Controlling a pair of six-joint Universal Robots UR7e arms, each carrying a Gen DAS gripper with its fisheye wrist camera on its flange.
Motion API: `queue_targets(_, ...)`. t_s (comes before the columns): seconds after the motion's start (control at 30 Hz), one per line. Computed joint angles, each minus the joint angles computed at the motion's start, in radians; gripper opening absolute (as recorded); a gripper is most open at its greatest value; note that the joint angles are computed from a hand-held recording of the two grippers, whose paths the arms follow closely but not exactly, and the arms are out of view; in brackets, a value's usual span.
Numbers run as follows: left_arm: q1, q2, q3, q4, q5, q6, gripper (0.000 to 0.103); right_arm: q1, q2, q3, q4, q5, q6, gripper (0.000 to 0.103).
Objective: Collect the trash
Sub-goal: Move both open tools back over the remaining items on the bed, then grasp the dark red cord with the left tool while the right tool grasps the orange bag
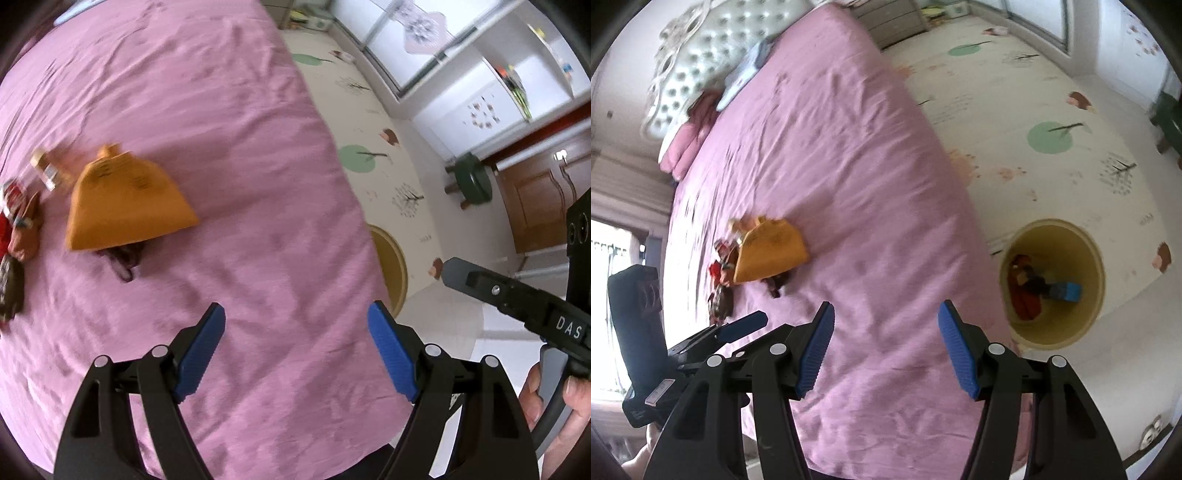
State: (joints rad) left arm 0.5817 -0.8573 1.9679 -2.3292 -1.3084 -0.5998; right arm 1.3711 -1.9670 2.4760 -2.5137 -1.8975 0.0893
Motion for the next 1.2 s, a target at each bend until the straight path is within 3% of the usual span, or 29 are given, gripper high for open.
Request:
queue_targets(0.27,0.066,-0.111,0.076,0.019,0.065,-0.063,0.08,0.115,0.238,-0.064,-0.071,0.006,0.04,0.058)
queue_targets(0.6,0.18,-0.197,0.113,0.041,0.14,-0.118,0.084,0.181,0.5,-0.187,-0.112,0.044,0.052,0.061)
queue_targets(0.9,0.263,-0.191,0.099,0.026,0.142,-0.113,0.086,0.202,0.683,-0.308,-0.115,0.05,0.054,0.074)
queue_targets(0.97,0.276,-0.185,0.096,0.023,0.145,-0.102,0.087,0.204,0.716,-0.334,-0.109,0.038,0.06,0.081)
queue_targets(1.2,0.309,-0.158,0.076,0.016,0.141,-0.055,0.088,0.218,0.848,-0.44,-0.095,0.004,0.058,0.084)
